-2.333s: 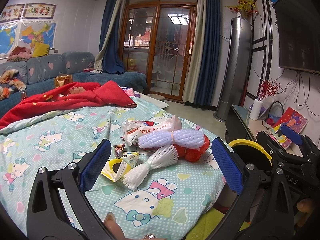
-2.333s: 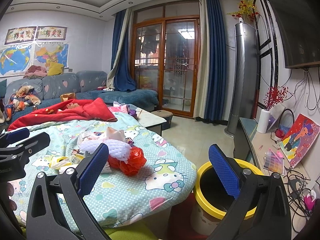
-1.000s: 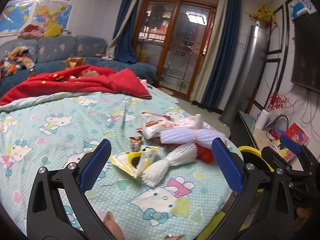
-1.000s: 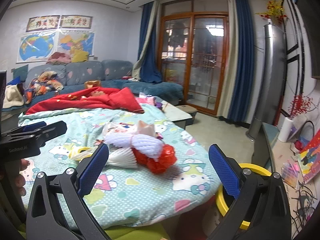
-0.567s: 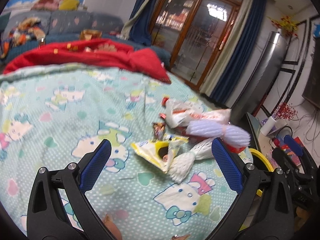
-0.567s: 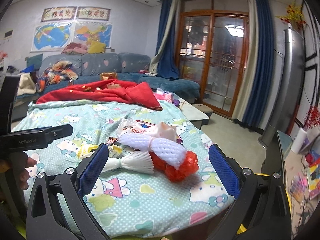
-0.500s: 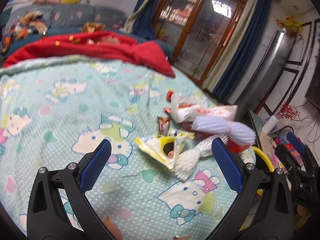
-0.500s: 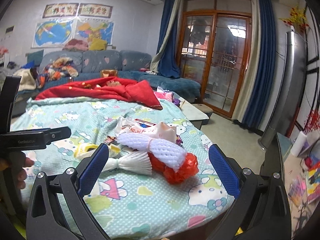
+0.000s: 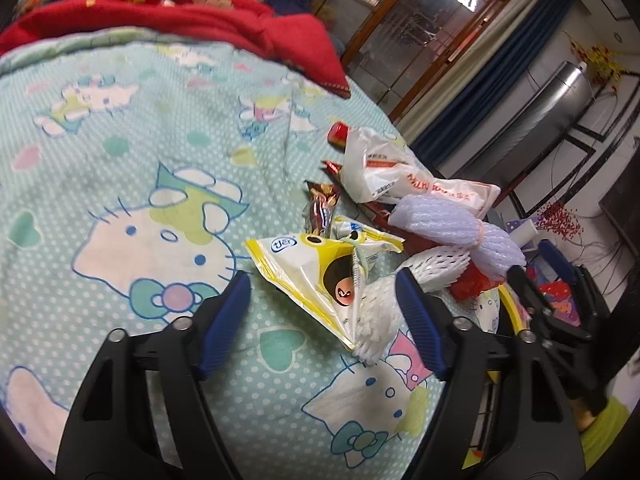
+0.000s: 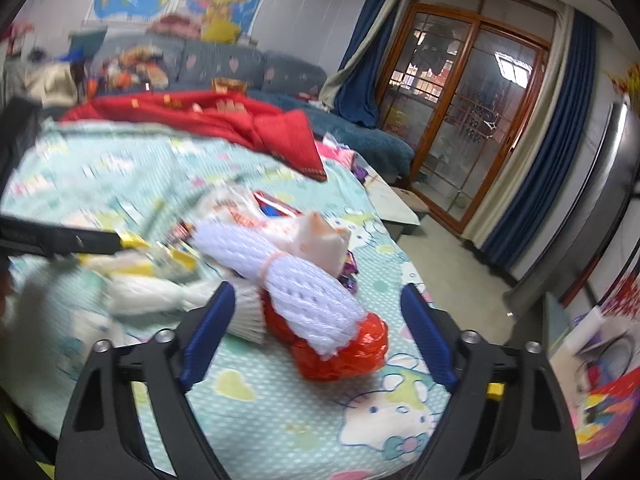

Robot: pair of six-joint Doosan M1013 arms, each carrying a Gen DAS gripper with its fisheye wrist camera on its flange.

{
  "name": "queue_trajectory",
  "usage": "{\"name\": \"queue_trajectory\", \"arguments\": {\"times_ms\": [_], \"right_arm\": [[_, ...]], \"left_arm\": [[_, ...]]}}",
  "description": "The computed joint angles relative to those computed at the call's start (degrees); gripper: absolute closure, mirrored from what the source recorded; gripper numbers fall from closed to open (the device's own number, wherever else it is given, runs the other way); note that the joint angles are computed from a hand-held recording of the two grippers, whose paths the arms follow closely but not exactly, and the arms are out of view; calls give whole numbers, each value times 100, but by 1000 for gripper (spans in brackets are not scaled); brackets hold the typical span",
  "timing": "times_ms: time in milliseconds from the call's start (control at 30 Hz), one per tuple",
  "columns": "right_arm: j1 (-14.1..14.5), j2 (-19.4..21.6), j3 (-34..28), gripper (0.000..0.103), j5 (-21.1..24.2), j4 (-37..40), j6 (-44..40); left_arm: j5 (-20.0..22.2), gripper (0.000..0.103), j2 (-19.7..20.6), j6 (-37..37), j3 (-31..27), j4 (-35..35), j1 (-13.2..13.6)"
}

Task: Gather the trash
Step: 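Grasp the yellow snack wrapper with the left tool while the right tool grasps the white foam net, then carry the yellow wrapper and white foam net with both tools over the yellow bin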

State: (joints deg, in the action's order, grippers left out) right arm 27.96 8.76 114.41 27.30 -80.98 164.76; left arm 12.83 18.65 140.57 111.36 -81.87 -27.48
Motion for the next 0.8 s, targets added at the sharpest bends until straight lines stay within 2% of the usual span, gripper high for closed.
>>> {"name": "queue_trajectory", "arguments": {"times_ms": [167, 200, 233, 333, 367, 467, 600, 800], "right_arm": [[-20, 164, -58, 63, 102, -11, -173], [-28, 159, -33, 65, 72, -83, -67], [-51, 141, 3, 71, -28, -156, 45], [-81, 74, 82, 79, -199, -326, 265], [-92, 50, 101, 82, -265, -371, 331], [-159, -55, 165, 85, -584, -428, 567], [-225, -161, 225, 87, -881, -385, 729], [-272, -353, 342, 88, -1145, -739, 1371]], "left_arm": [[201, 49, 84, -461, -24, 246, 61], [252, 52, 91, -396, -16, 163, 75], [292, 61, 99, -326, -14, 91, 85], [424, 74, 119, -67, -12, -164, 108], [410, 74, 120, -88, -19, -113, 96], [391, 78, 101, 79, -5, -215, 74], [302, 79, 2, 727, 84, -787, 61], [-74, 79, -298, 2842, 272, -2527, -73]]}}
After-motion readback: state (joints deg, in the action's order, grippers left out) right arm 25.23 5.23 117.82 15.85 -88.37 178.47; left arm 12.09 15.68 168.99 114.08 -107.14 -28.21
